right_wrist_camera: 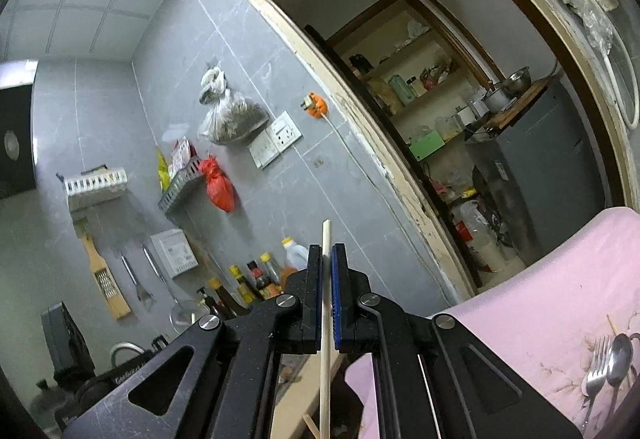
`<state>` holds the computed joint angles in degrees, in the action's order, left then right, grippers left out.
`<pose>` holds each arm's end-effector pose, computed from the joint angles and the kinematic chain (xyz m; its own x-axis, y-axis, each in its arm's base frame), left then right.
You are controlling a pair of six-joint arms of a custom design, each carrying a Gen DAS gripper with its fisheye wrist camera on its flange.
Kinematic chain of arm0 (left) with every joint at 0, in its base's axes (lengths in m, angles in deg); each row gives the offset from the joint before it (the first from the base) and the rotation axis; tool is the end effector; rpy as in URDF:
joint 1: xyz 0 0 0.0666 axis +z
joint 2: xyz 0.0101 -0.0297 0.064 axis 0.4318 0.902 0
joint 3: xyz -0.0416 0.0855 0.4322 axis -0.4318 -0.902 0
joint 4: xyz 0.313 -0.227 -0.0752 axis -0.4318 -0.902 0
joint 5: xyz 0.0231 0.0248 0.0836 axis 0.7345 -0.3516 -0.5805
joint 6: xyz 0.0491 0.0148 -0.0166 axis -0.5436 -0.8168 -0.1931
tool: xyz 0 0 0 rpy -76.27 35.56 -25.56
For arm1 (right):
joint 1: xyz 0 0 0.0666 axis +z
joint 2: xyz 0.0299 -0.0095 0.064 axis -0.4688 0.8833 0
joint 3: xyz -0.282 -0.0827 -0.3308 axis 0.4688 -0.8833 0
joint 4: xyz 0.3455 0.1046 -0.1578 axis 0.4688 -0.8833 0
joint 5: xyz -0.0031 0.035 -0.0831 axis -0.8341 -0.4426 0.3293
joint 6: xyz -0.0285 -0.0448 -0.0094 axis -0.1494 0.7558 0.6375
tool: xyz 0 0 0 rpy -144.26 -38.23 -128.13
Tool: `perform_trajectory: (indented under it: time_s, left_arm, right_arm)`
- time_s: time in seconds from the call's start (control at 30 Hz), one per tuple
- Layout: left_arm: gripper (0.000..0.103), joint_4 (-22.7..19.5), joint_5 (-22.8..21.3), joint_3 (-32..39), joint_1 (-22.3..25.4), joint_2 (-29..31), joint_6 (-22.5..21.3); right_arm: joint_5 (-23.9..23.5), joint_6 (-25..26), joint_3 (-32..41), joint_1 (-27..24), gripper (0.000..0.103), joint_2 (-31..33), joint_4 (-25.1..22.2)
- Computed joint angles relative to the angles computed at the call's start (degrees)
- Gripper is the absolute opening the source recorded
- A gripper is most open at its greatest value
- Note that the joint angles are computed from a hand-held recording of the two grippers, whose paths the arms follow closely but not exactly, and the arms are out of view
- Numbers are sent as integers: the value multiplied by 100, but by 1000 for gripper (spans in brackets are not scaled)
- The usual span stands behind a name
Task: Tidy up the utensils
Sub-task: 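Lift the chopstick toward the cup with the right tool while the left carries another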
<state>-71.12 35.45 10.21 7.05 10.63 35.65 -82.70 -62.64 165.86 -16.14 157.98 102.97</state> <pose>0.4857 -0.1389 0.4614 -0.0209 -0.4572 -0.8891 -0.4480 0.7993 -0.4005 0.6226 0.1508 0.4401 -0.3911 0.3913 -0.8330 -0.6182 0.5588 0.5528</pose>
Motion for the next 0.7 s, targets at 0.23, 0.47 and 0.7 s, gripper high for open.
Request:
perform_trajectory:
  time_s: [0.23, 0.47, 0.7]
  left_arm:
    - [5, 384, -61, -212, 58, 44, 47]
    - [5, 874, -481, -342, -96, 124, -243]
    - [5, 1338, -1010, -452, -323, 188, -747]
  right_arm:
    - [389, 456, -288, 35, 4, -110, 78]
    - [571, 759, -487, 60, 4, -161, 362]
    - [608, 1065, -636, 52, 4, -193, 636]
